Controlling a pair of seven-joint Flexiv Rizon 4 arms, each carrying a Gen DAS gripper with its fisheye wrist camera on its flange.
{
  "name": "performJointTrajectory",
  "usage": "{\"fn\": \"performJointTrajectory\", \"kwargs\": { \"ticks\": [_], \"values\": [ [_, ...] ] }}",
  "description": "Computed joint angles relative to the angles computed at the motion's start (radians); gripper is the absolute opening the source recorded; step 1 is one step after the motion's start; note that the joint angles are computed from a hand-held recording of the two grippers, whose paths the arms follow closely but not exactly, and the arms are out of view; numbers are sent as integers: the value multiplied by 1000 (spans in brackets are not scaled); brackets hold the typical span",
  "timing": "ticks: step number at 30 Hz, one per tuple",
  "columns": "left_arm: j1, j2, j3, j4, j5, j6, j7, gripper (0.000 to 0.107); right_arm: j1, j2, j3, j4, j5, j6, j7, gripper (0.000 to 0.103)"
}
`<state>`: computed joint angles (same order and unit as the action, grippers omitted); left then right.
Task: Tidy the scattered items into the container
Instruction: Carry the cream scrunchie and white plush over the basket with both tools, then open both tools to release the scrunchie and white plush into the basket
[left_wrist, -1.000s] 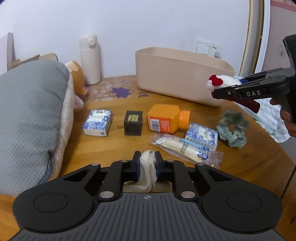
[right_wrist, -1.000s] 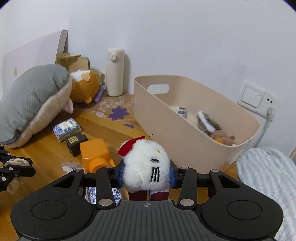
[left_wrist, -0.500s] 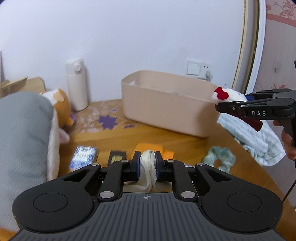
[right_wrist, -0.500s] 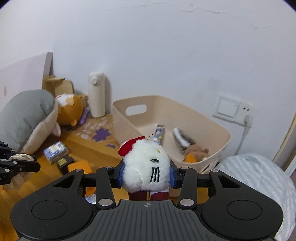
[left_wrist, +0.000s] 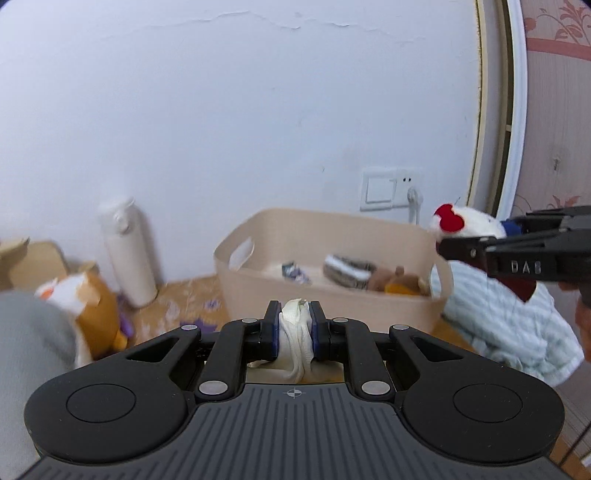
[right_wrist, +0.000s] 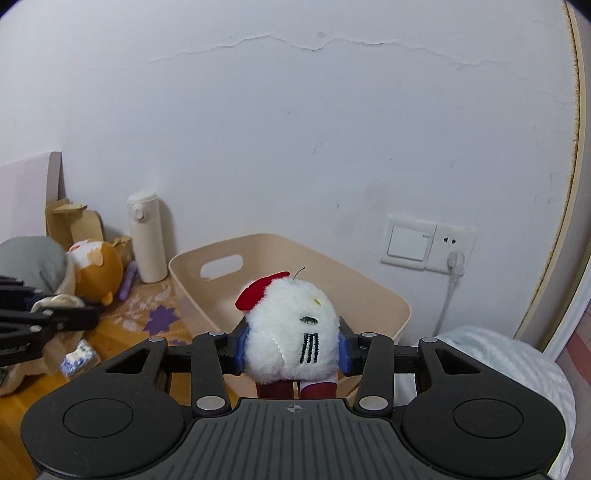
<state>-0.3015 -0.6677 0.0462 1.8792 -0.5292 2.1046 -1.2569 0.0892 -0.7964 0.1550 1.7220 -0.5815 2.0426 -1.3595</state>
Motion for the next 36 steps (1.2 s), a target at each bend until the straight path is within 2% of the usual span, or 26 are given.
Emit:
{"fn": "performJointTrajectory", "kwargs": {
  "ticks": [5, 8, 13, 18, 20, 22, 26, 29, 33, 36],
  "values": [
    [-66, -85, 69, -165, -107, -60, 57, 15, 22, -31, -12, -72, 31, -44, 14, 41],
    [-61, -123, 70, -239, -134, -102, 60, 15, 12, -60, 9, -127, 24, -86, 27, 41],
    [-135, -210, 195, -373, -226, -206, 55, 15, -21, -116, 67, -220, 17, -151, 48, 41],
    [-194, -309, 353, -506, -258, -327, -22, 15, -71, -182, 162, -312, 6, -225, 54, 41],
    [-205, -346, 406, -556, -263, -380, -70, 15, -58, -197, 155, -342, 27, -248, 48, 41],
    [-201, -371, 429, -597, -250, -414, -105, 15, -35, -210, 132, -375, 58, -277, 45, 41],
    [-202, -442, 508, -699, -212, -497, -179, 15, -34, -250, 162, -452, 105, -374, 21, 41],
    [-170, -462, 487, -752, -175, -542, -198, 15, -37, -279, 188, -505, 139, -441, -5, 41],
    [-128, -480, 459, -808, -123, -609, -214, 15, -11, -299, 166, -553, 184, -487, -31, 41],
    [-104, -501, 457, -844, -90, -646, -247, 15, -5, -318, 184, -603, 214, -537, -64, 41]
  ]
}}
